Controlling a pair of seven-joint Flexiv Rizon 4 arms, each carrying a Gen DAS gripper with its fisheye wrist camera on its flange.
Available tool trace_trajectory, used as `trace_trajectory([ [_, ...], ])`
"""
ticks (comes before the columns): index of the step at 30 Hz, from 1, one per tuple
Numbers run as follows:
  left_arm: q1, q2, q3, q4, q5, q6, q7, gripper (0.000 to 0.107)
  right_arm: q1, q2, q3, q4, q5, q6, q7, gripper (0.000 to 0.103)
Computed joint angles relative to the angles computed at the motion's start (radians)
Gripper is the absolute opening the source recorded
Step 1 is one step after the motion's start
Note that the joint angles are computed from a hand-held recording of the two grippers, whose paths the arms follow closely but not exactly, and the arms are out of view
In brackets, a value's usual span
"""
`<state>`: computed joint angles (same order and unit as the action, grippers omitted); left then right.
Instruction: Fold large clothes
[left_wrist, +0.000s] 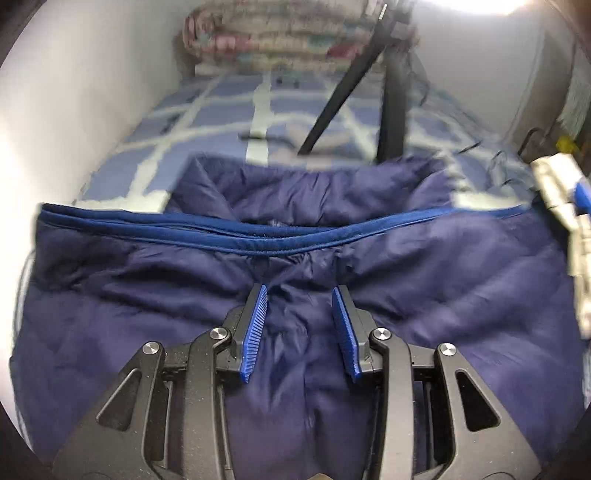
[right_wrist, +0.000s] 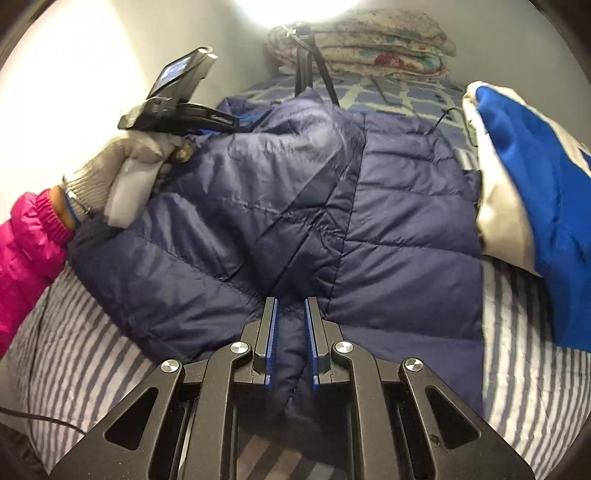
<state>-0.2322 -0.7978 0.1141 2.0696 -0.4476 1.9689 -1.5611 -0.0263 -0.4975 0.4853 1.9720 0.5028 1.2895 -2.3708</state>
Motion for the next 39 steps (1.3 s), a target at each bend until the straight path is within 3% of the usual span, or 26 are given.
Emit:
trace_trajectory([
  [1,0.026,0.03,-0.033,0.048,0.036,0.055,-0.019,0.039,-0.013,0.017,0.008,0.009,0.013,0.002,-0.005,0.013],
  [2,0.061,0.066,-0.073,0.103,0.084,0.099,-0.039,0.039,-0.031,0.04,0.015,0.023,0.035,0.005,-0.008,0.019],
  [3,0.093,0.093,-0.108,0.148,0.129,0.137,-0.062,0.039,-0.05,0.061,0.019,0.035,0.065,0.008,-0.008,0.04],
  [5,0.079,0.127,-0.115,0.226,0.148,0.192,-0.093,0.039,-0.097,0.092,0.031,0.052,0.155,0.022,-0.026,0.061],
  [8,0.087,0.138,-0.15,0.313,0.213,0.24,-0.136,0.039,-0.109,0.132,-0.014,0.077,0.229,0.013,-0.005,0.061],
  [14,-0.081,0.047,-0.098,0.32,0.106,0.284,-0.103,0.039,-0.056,0.131,-0.132,0.076,0.27,-0.086,0.146,0.065],
  [18,-0.152,-0.01,-0.067,0.285,0.029,0.306,-0.049,0.038,-0.084,0.077,-0.134,0.0,0.377,-0.189,0.205,0.07],
  [21,-0.086,0.027,-0.113,0.323,0.072,0.317,-0.086,0.038,-0.067,0.052,-0.149,-0.031,0.403,-0.21,0.231,0.07],
  [24,-0.04,0.055,-0.155,0.409,0.147,0.444,-0.201,0.038,-0.006,0.037,-0.169,-0.033,0.357,-0.145,0.28,0.072],
  [26,-0.057,0.061,-0.156,0.441,0.158,0.491,-0.225,0.038,0.033,0.028,-0.181,-0.026,0.306,-0.097,0.338,0.072],
  [28,-0.087,0.054,-0.158,0.45,0.144,0.488,-0.221,0.037,0.05,0.022,-0.182,-0.018,0.268,-0.06,0.4,0.069],
  [29,-0.085,0.041,-0.164,0.446,0.146,0.481,-0.229,0.037,0.056,0.021,-0.179,-0.014,0.247,-0.042,0.423,0.058],
  [30,-0.075,0.021,-0.169,0.444,0.16,0.49,-0.247,0.037,0.056,0.021,-0.173,-0.011,0.223,-0.035,0.433,0.039],
  [33,-0.058,-0.037,-0.169,0.425,0.196,0.527,-0.277,0.037,0.065,0.044,-0.158,0.01,0.15,0.001,0.464,0.014],
  [36,-0.044,-0.004,-0.175,0.454,0.217,0.532,-0.289,0.036,0.119,0.089,-0.174,0.061,0.046,0.079,0.528,0.01],
  [39,-0.063,0.029,-0.165,0.554,0.232,0.663,-0.352,0.036,0.222,0.158,-0.227,0.132,-0.12,0.167,0.619,0.009],
])
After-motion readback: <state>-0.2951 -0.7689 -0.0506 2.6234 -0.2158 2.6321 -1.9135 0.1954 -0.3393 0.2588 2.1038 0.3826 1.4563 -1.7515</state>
